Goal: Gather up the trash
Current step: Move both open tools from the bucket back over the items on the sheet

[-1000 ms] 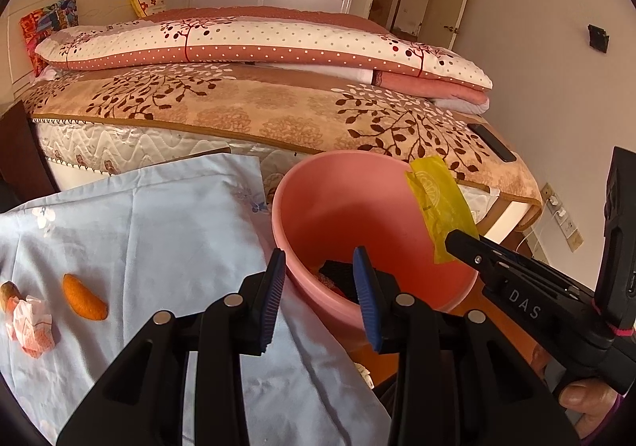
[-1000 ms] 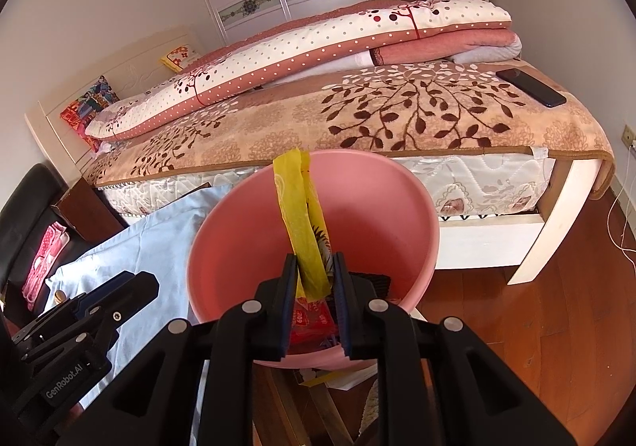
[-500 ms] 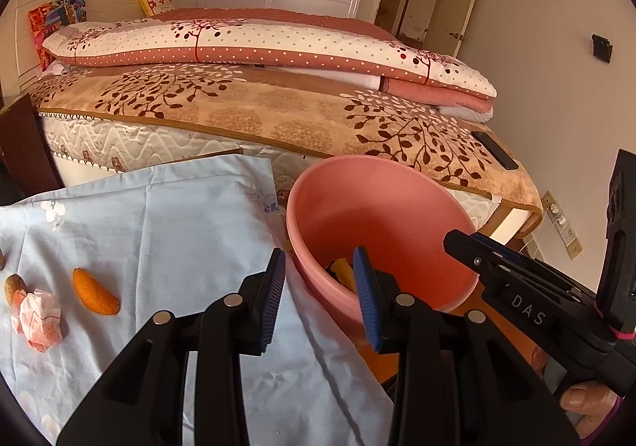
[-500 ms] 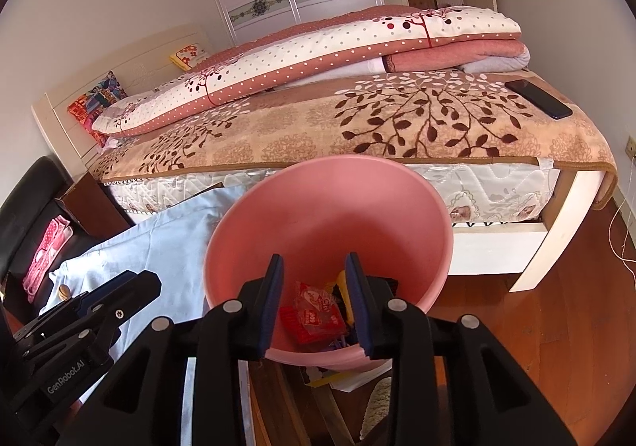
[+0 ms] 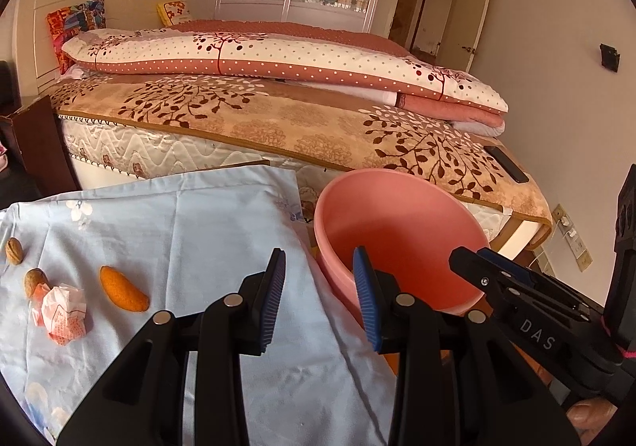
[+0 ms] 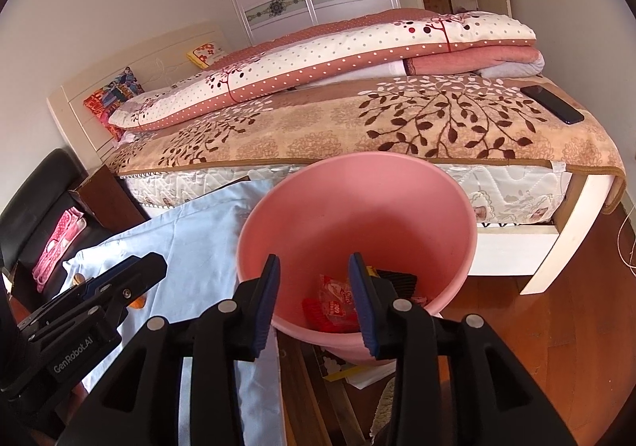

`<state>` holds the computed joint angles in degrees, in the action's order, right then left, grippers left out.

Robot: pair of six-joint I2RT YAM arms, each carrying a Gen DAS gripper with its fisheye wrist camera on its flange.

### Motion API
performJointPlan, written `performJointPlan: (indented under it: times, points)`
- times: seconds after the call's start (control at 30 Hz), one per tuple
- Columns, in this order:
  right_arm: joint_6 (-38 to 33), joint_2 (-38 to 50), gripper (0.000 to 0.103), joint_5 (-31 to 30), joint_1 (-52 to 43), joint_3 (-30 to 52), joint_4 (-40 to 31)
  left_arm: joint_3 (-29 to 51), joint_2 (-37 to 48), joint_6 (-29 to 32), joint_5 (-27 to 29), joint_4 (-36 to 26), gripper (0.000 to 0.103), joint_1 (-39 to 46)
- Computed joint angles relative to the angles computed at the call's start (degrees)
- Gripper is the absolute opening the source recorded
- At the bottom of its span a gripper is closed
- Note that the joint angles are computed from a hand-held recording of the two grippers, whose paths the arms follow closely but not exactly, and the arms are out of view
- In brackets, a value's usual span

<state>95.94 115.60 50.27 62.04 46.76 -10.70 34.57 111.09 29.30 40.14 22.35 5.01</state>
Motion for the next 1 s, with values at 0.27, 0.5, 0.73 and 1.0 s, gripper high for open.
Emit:
performJointPlan:
  times: [0.27,0.5,0.73,1.0]
  points:
    - [-2.42,1.71,0.041,1.56,1.82,3.44,-0.36,0.88,0.19,0.67,0.86,-0.63,0.036,3.71]
    - [-6.83,4.17,0.042,0.96,2.26,7.29,0.75,1.72,0.52,1.98,0.99,-0.94,0.037,7.51]
    - [-11.02,6.13,0.043,0.03,2.13,10.59,1.90,4.19,2.35,2.25,0.36,-1.95,0.046,11.00]
    - [-18.21,9.07,0.044,-1.52,1.37,15.04,4.55,7.49,4.79,3.98,-0.31,-3.53,0.046,15.13]
